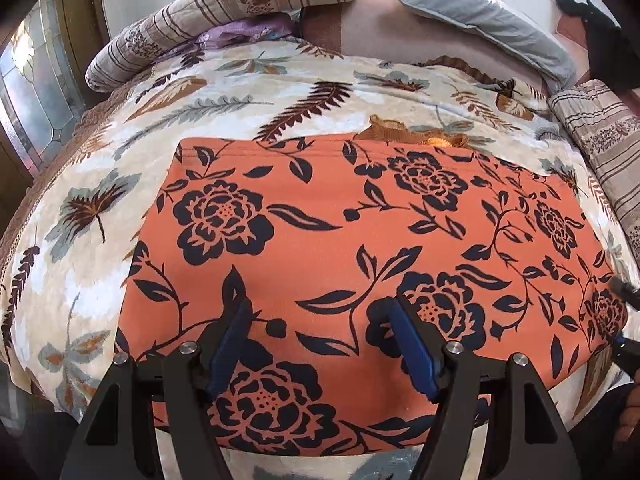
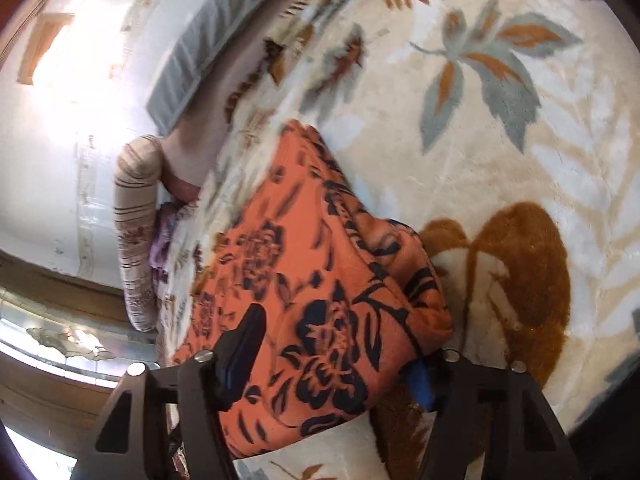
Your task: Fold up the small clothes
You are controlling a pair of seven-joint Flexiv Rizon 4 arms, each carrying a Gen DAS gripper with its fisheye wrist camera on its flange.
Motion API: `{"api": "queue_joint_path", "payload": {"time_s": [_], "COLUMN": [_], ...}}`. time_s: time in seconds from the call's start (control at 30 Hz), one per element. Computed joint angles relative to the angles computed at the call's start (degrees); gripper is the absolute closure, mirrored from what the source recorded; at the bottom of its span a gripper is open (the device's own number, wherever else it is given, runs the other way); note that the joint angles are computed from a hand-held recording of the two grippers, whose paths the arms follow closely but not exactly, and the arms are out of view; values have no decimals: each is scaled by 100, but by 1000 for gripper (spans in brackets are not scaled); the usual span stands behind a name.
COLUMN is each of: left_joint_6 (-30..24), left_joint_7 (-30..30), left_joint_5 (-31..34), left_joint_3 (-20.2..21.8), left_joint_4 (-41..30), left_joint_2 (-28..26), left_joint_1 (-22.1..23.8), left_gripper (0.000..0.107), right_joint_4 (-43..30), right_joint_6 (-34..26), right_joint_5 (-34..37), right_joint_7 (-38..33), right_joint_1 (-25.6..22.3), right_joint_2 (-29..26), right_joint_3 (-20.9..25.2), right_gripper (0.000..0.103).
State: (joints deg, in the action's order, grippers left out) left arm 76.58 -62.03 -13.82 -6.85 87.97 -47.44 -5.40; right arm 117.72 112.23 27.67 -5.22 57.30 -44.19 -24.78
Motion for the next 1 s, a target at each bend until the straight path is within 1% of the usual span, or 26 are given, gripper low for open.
{"api": "queue_joint_path", "payload": {"time_s": [0.03,0.1,0.17,0.2,0.27,0.3,0.33,0.37,0.4,0.43,0.47,0.5,0.53,0.57,0.6,0.63,0.7,0.73,0.77,0.8,0.83,0.87,0.9,0.93,0.97,1.0], "left_joint_6": [27,86,224,266,-57,122,242,127,18,53,257,496,647,531,158,-113,227,141,209,540,908,1086,929,399,33,40], "left_joint_7": [-17,-24,-290,-255,-421,-432,-296,-463,-502,-483,-334,-287,-102,-170,-206,-298,-110,-274,-199,126,266,188,-134,-133,62,109], "left_joint_5": [23,63,475,470,761,941,770,950,932,892,706,718,544,680,716,765,660,810,694,353,268,391,707,703,581,698], "left_joint_3": [22,-51,-300,-257,81,77,189,164,103,-94,-208,-346,-328,-339,-203,44,109,26,-178,-446,-617,-658,-566,-330,-138,-129], "left_joint_4": [1,32,52,50,-218,-225,-177,-220,-213,-120,33,162,244,176,3,-182,-56,-24,106,350,529,563,438,194,13,-61], "left_joint_2": [-1,1,-15,-38,-192,-242,-234,-203,-147,-70,-2,52,72,36,-37,-158,-158,-72,16,102,156,157,132,13,-173,-199], "left_joint_1": [-19,35,258,213,-28,-24,-135,-97,-44,114,185,294,257,278,182,-1,-72,11,160,323,437,496,486,319,157,155], "left_gripper": [35,35,35,35,33,32,32,32,32,32,32,32,32,32,32,30,29,30,30,30,30,29,29,29,25,24], "right_joint_4": [0,3,11,9,-9,-26,-23,-14,-8,-21,-18,0,14,15,19,15,-14,-18,-11,-10,-11,-14,-12,-16,-17,-20], "right_joint_6": [19,27,-21,-60,-112,-151,-237,-321,-422,-354,-406,-511,-606,-670,-683,-617,-429,-487,-539,-647,-710,-745,-820,-980,-1118,-1242], "right_joint_5": [19,57,50,36,-17,-55,-151,-235,-366,-485,-532,-600,-679,-744,-751,-710,-669,-762,-861,-996,-1087,-1160,-1216,-1306,-1400,-1512], "right_joint_7": [23,33,25,23,41,49,17,4,-12,19,2,-5,3,48,149,281,404,347,279,192,154,135,135,135,167,213], "right_joint_1": [-33,-20,26,51,51,48,35,51,-24,-210,-236,-160,-90,-64,-28,-11,-101,-139,-160,-192,-214,-253,-221,-128,-9,148], "right_joint_2": [-22,-19,3,-1,-33,-44,-20,-3,50,75,105,128,143,147,124,64,-5,27,61,115,148,176,195,224,238,245], "right_joint_3": [42,26,-35,-70,-96,-116,-139,-188,-149,32,46,-57,-151,-191,-227,-235,-134,-124,-134,-145,-159,-144,-200,-332,-494,-708], "right_gripper": [43,42,40,40,40,40,45,53,86,88,88,88,86,83,81,76,75,75,74,78,86,88,89,89,90,90]}}
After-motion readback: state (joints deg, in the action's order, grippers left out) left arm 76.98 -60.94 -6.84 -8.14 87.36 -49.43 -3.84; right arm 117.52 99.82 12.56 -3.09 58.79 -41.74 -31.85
